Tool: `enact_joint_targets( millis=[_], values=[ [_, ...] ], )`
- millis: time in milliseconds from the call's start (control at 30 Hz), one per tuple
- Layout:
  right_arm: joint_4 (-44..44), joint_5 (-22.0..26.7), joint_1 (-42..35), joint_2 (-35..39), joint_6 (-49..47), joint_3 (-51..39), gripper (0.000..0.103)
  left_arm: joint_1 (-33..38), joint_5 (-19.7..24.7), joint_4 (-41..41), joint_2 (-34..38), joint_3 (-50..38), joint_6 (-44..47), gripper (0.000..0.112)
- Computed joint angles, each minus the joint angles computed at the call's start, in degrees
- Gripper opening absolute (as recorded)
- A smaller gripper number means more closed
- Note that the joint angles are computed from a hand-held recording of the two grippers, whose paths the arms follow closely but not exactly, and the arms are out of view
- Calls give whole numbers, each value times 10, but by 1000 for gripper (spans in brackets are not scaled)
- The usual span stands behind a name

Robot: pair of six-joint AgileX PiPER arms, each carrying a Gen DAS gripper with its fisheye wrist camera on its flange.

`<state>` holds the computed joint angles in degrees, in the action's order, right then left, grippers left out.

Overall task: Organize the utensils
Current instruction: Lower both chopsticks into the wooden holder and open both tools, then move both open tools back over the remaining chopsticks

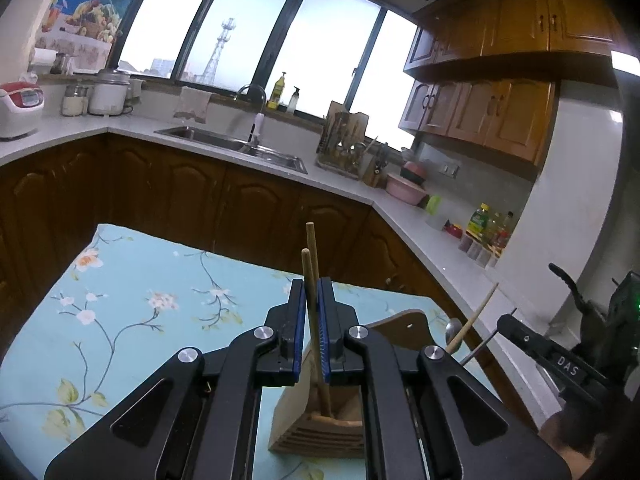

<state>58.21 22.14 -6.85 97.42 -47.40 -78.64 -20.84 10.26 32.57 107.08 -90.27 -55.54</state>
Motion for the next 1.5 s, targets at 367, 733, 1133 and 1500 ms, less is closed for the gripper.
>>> enact_joint_targets(
  millis=[367, 733, 1133, 1500],
  values=[
    [13, 36, -14, 9, 7, -17, 22, 3, 30, -117, -14, -1, 109, 39],
    [198, 76, -78, -112, -163, 122, 84, -7, 19, 73, -159, 203, -111, 79],
    [212, 76, -149, -268, -270, 352, 89, -89, 48, 230, -261, 386, -292, 84],
    [136, 115, -223, -292, -267, 446, 89, -148, 50, 236, -244, 443, -341, 84]
  ],
)
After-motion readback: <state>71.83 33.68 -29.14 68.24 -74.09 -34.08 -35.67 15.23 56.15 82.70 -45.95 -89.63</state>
